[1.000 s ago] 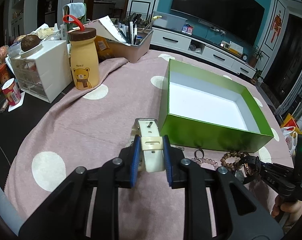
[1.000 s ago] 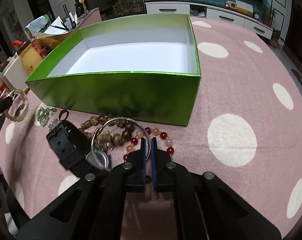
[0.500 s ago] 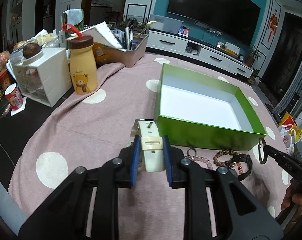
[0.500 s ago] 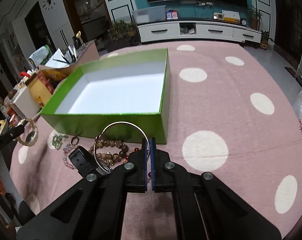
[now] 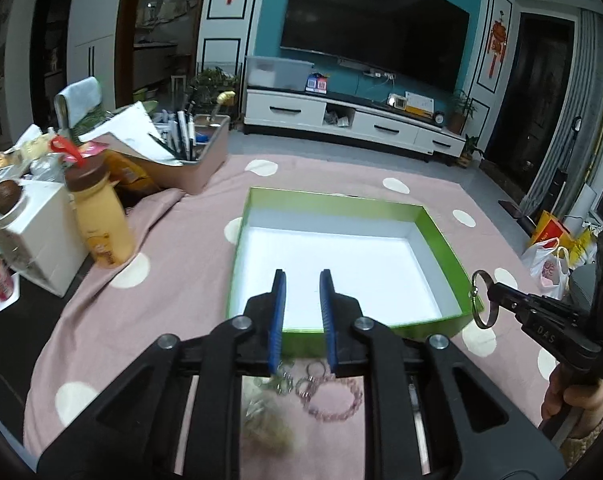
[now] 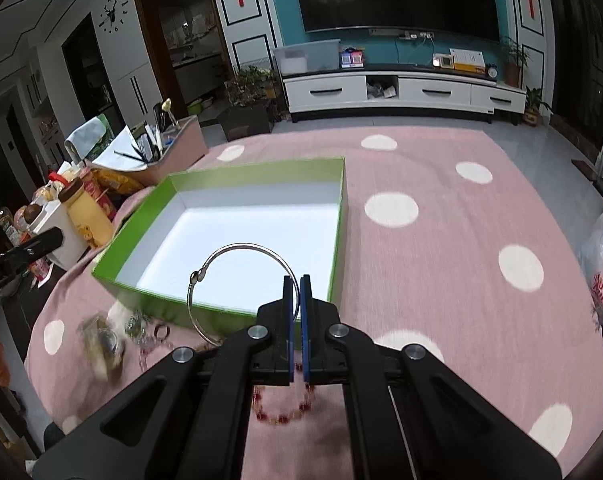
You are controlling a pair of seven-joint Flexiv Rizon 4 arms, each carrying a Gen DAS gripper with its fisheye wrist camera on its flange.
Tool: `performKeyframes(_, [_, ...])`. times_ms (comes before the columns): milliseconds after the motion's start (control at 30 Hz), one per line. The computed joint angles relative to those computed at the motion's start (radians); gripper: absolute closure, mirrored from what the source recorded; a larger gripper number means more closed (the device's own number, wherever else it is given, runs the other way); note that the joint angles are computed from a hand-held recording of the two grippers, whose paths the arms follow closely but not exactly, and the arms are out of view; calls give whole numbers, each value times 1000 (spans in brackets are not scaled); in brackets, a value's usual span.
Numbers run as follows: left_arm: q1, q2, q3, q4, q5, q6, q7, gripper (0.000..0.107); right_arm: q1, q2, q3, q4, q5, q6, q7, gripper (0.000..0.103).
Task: Organize jewelry
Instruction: 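Carry the silver bangle and cream watch over the green box with both tools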
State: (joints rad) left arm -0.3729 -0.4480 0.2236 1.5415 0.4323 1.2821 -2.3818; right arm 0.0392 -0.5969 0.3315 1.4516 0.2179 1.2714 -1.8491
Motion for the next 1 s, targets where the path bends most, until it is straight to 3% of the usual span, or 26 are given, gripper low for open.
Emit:
performKeyframes(133, [37,-21,-30,-17,-55,-18,39,90,1,-27,13,-48,4,-27,-6,101])
performKeyframes(200, [45,-4,-27,19,-70,1,34,72,-1,-30,25,-52,11,-30,-27,101])
performKeyframes(233, [37,6,-14,36,-64,2,20,70,0,-30,27,-51,15,-31,-33,101])
performKeyframes(433, [84,105,-38,218,-96,-31,38,67,-12,-27,48,-50,60,-57,-71,101])
performKeyframes(600, [143,157,-120,343,-172,-95,153,63,-9,-8,42,-27,85,-66,-92,101])
performKeyframes(733, [167,169,-163,414,-246,-53,221,59,-2,3,31,-13,94,-67,-96,101])
performKeyframes(967, [180,157,-194,453,-348,-41,289,60,12,9,16,0,89,-56,-98,101])
performKeyframes(1000, [188,149,-202,459,-374,-45,304,71,14,6,14,-2,86,-58,-96,100])
